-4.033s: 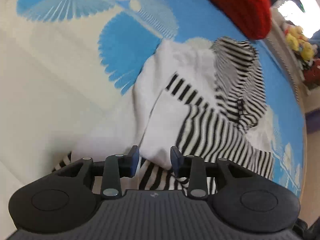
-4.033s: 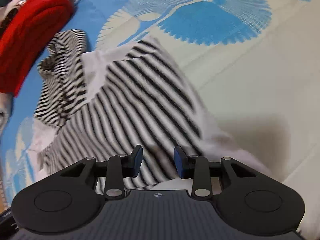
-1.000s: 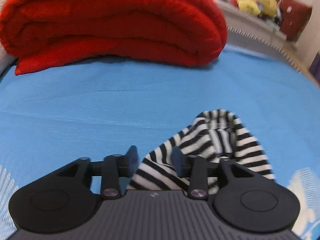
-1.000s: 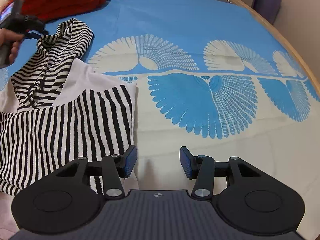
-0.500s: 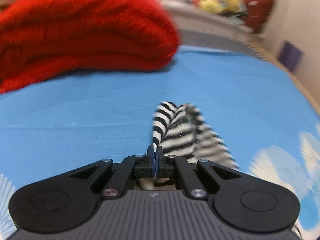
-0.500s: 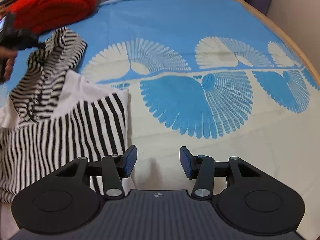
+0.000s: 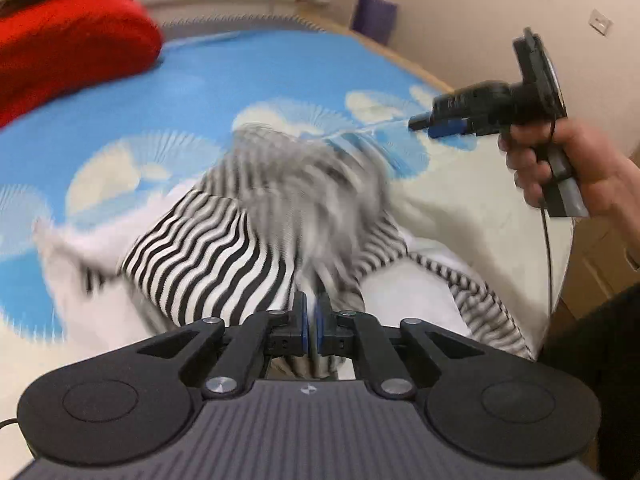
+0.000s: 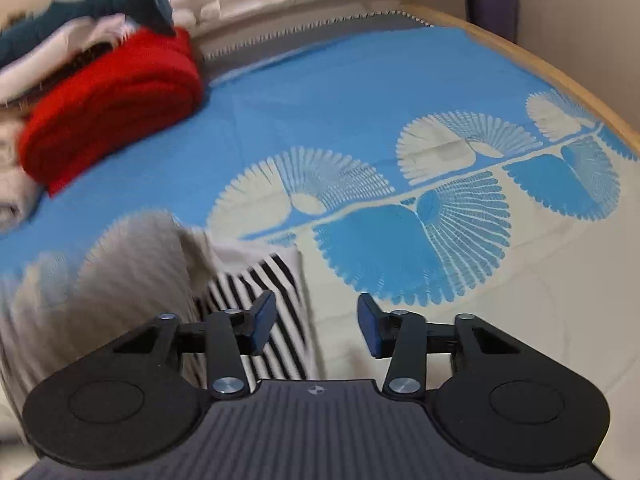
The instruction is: Fold small clothes
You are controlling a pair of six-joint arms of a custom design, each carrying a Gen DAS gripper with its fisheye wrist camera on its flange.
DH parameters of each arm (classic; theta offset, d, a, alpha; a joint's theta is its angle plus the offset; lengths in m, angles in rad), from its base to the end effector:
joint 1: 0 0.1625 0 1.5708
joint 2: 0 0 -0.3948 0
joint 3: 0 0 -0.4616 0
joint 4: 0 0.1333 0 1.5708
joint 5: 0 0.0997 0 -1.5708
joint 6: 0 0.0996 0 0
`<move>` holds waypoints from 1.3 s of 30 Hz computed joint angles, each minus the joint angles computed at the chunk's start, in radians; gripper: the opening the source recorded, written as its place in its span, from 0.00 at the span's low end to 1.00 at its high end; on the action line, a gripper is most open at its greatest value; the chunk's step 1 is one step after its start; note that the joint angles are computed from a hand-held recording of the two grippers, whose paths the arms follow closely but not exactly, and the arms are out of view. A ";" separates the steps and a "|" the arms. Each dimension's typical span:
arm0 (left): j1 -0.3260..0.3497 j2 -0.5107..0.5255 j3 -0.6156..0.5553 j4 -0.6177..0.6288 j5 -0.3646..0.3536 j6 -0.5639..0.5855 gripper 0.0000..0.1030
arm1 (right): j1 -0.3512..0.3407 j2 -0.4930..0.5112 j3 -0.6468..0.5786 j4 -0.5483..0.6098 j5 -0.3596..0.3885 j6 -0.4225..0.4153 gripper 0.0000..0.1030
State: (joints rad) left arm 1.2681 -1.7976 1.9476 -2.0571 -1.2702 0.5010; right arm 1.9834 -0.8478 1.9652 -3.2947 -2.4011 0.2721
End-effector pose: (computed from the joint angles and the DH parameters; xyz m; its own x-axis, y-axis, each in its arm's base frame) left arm 0.0084 -0.5193 0.4213 -0.6901 0.6007 -0.4036 0.6987 0.6984 -0.1552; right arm 0.2888 -0.5107 0.0452 -0.8463 0.3130 0.4310 -0.1059 0.6941 -0.7120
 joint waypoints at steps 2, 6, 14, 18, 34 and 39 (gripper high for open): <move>0.025 -0.009 0.009 -0.090 0.001 -0.114 0.18 | 0.006 0.005 0.004 -0.042 0.025 -0.001 0.34; 0.077 0.077 -0.017 -0.221 0.079 -0.465 0.28 | -0.004 0.004 0.012 -0.018 0.133 0.054 0.34; 0.130 0.216 -0.098 -0.103 0.108 -0.824 0.44 | -0.048 0.052 -0.027 0.220 0.257 0.184 0.35; 0.162 0.229 -0.111 -0.050 0.074 -0.883 0.44 | -0.065 0.082 -0.056 0.272 0.264 0.235 0.35; 0.126 0.130 -0.009 -0.631 -0.025 -0.538 0.01 | -0.068 0.092 0.007 -0.313 0.347 0.241 0.00; 0.183 0.219 -0.105 -0.124 0.230 -0.837 0.02 | -0.119 0.020 0.044 0.030 0.331 0.417 0.00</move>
State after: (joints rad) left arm 1.4516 -1.5787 1.8428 -2.1813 -1.0398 -0.3365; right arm 1.8641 -0.8279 2.0092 -3.2645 -2.0704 0.6890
